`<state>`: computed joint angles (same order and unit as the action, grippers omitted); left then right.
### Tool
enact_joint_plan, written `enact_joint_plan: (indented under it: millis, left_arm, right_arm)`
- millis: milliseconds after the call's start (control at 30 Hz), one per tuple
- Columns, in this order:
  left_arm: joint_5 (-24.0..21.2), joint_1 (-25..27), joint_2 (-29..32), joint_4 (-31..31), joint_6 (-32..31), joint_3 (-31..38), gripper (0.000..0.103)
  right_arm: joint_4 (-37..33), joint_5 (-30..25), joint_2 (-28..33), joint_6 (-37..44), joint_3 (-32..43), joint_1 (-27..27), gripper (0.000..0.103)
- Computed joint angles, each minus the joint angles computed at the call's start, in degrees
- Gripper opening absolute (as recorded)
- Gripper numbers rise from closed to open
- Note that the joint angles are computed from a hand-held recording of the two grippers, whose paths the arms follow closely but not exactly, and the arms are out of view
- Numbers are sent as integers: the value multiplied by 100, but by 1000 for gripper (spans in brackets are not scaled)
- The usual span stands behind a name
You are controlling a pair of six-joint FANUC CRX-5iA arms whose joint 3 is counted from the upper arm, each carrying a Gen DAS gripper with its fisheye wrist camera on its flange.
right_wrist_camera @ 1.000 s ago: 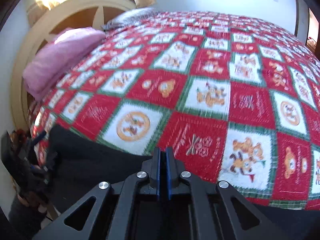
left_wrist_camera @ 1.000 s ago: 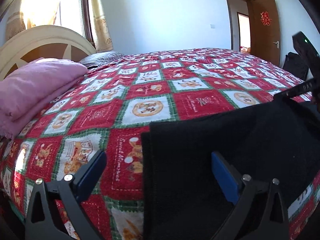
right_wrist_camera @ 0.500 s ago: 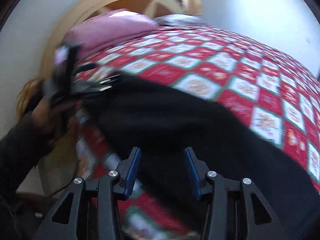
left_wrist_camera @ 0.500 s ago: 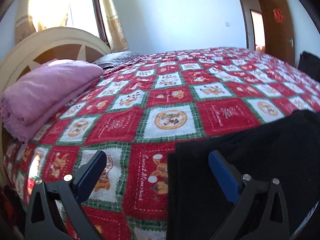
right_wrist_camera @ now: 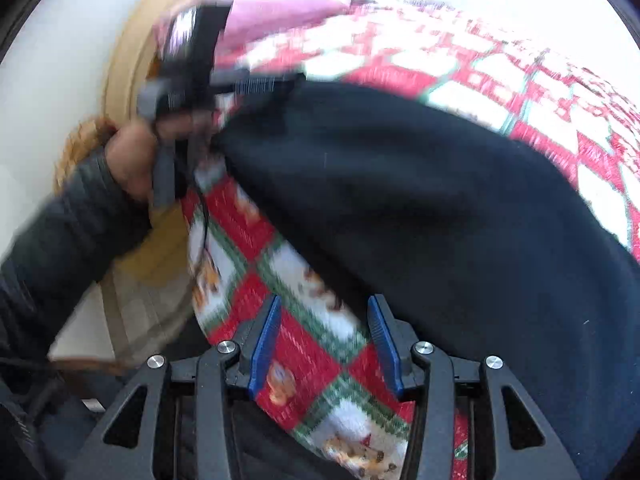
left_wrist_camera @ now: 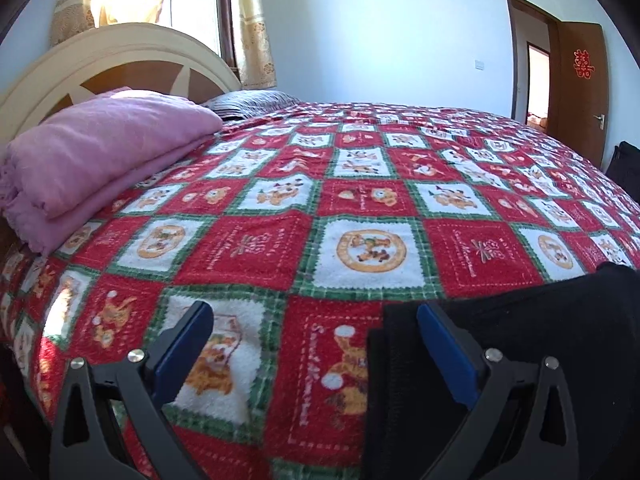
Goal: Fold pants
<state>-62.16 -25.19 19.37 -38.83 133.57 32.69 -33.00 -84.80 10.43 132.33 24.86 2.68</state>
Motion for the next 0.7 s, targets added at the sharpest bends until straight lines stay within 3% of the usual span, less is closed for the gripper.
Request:
enact_joint_plan:
  millis: [100,233,433,600,700]
  left_arm:
    - [-312,-300,-107,-515,255,-10,103]
    - [-170,-581,-364,-730,368,-211,103]
    - [536,-783,-301,-137,-127,-60,103]
    - [1070,-836,186,1016,-1310,405,103]
    - [1066,-1002,645,1407,-1988,922,103]
  right_arm:
    - [57,574,-273,108,-252,17,47]
    - [206,491,-154,-123,-105,-160,47]
    - [22,619,-101,-413,92,-1169,47]
    - [-88,753,210,-1202,741,-2308,47]
    - [21,927,482,-1776,1181,-2815,47]
